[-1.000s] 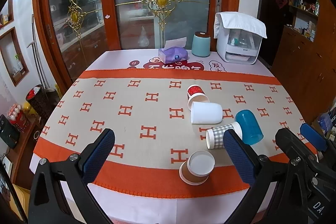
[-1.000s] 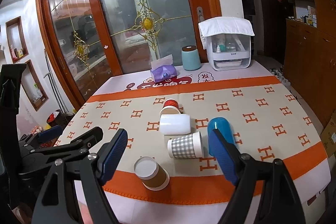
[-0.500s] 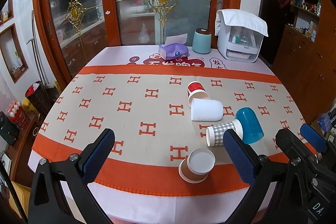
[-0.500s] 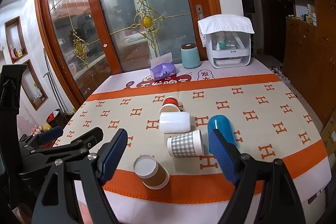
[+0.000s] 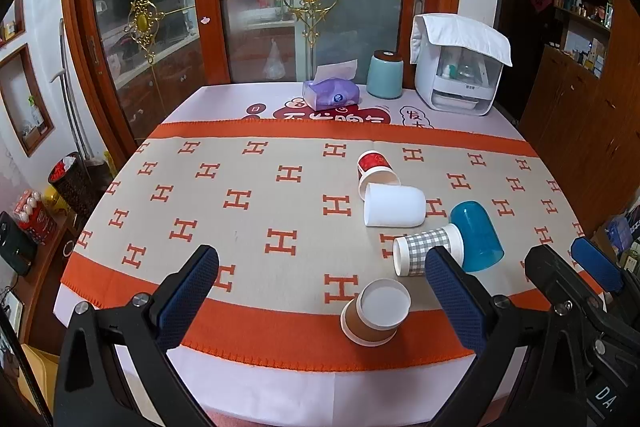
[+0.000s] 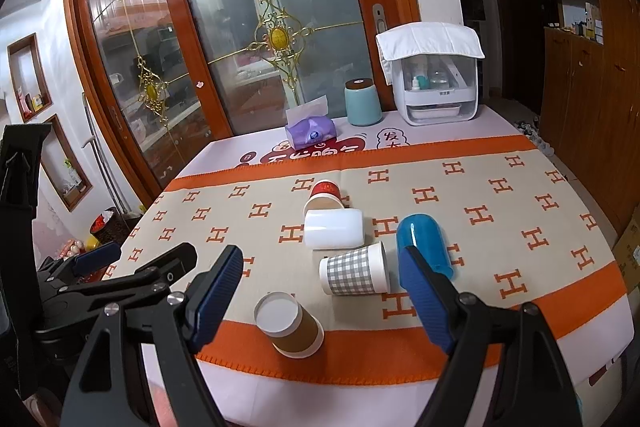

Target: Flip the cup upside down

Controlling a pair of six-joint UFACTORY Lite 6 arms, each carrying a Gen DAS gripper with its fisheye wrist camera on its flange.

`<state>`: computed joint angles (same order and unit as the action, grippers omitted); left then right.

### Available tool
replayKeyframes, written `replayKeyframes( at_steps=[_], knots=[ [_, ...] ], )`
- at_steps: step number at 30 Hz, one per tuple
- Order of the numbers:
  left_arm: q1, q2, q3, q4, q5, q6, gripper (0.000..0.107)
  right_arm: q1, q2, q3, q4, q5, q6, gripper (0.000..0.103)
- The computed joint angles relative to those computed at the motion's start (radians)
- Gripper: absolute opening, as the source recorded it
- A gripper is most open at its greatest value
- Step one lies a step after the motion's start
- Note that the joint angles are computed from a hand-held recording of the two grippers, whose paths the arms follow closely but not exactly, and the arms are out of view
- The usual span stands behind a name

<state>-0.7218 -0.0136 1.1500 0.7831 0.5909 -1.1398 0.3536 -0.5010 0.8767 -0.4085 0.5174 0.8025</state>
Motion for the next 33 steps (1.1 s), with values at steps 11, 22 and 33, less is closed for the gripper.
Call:
replayKeyframes(
  at_steps=[11,22,33],
  knots=[
    [0.002,0.008,0.001,-0.008,0.000,0.008,0.102,0.002,-0.004,-0.014,-0.003,-0.006,0.011,0.081],
    [0.008,0.017,0.009,-0.032,0.001,0.034,0.102,0.006,-0.008,-0.029,-0.002,-0.011,0.020,0.081],
    [0.010,0.025,0.018,-0.050,0.005,0.051,0.102,0.022,-0.017,-0.044,-0.020,-0.009,0.051,0.081]
  ],
)
